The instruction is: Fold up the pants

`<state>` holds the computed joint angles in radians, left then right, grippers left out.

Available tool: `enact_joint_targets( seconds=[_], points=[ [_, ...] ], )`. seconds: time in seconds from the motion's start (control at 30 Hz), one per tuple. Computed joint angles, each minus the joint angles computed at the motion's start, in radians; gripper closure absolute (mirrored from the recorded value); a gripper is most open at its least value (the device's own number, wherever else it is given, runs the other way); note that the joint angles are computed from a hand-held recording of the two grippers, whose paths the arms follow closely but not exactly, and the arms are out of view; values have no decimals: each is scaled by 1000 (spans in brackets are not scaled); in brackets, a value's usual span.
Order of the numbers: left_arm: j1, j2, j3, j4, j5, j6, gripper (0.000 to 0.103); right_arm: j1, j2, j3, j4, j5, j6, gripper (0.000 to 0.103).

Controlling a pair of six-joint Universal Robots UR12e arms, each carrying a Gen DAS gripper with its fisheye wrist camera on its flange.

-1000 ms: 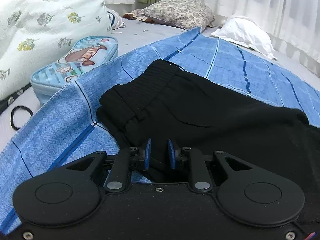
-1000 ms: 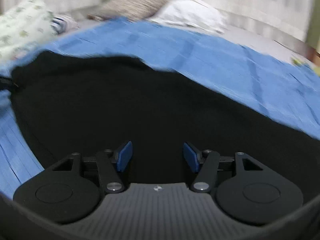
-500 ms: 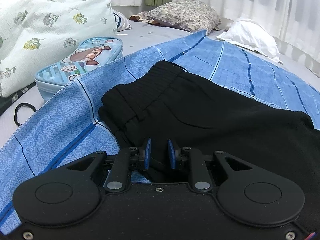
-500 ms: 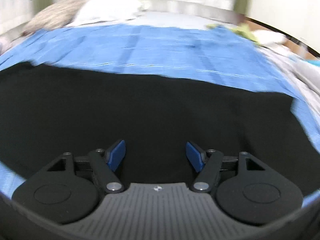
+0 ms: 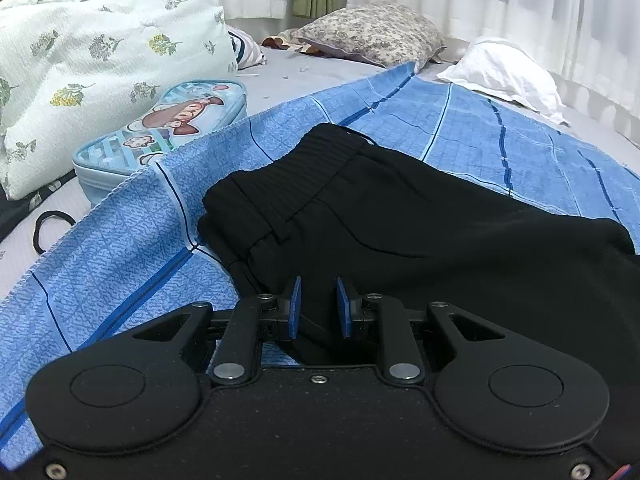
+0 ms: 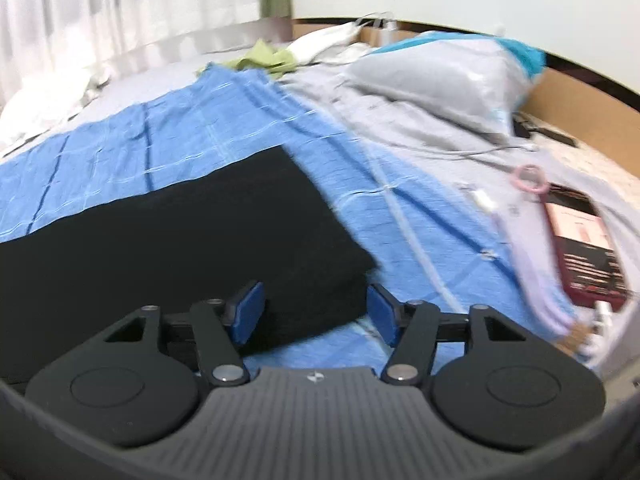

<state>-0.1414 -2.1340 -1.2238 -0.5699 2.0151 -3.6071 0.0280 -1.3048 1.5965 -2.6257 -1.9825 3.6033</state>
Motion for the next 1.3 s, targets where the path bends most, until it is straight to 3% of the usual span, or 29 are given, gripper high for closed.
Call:
enact_joint_targets(
  seconds=[0.07, 0.17, 0.37, 0.5, 0.6, 0.87, 0.9, 0.97, 1.0, 1.07, 1.1, 1.17, 1.3],
  points=[
    [0, 1, -1, 1, 0, -9, 82, -3, -21, 27, -25, 6, 30, 31],
    [3, 3, -9, 18, -9, -32, 82, -22, -45, 64, -83, 107, 99, 31],
    [0, 4, -23, 49, 2, -16, 82, -47, -41, 101, -163, 231, 245, 30],
    [1, 7, -34, 73, -2, -23, 82, -55, -8, 97, -234, 237, 342, 29],
    [-1, 5, -34, 75, 2, -19, 82, -58, 18, 77, -251, 217, 366, 29],
    [-4, 4, -39, 91, 11, -3, 80, -53, 76, -15, -178, 168, 309, 26],
    [-4, 5, -40, 94, 9, -4, 80, -51, 81, -26, -164, 164, 298, 29],
    [-3, 6, -44, 103, 5, -3, 78, -46, 93, -53, -128, 147, 279, 46],
    [-3, 6, -45, 107, 2, -1, 77, -39, 99, -77, -79, 117, 272, 66],
    [-3, 6, -48, 118, -4, 6, 74, -33, 107, -112, -11, 97, 259, 93],
    [-3, 6, -49, 123, -6, 10, 72, -36, 108, -120, -8, 115, 259, 93],
    [-2, 6, -53, 134, -12, 14, 70, -23, 122, -165, 19, 80, 232, 94],
    [6, 13, -76, 191, -64, 21, 54, 37, 194, -317, 34, -1, 41, 97]
  ],
)
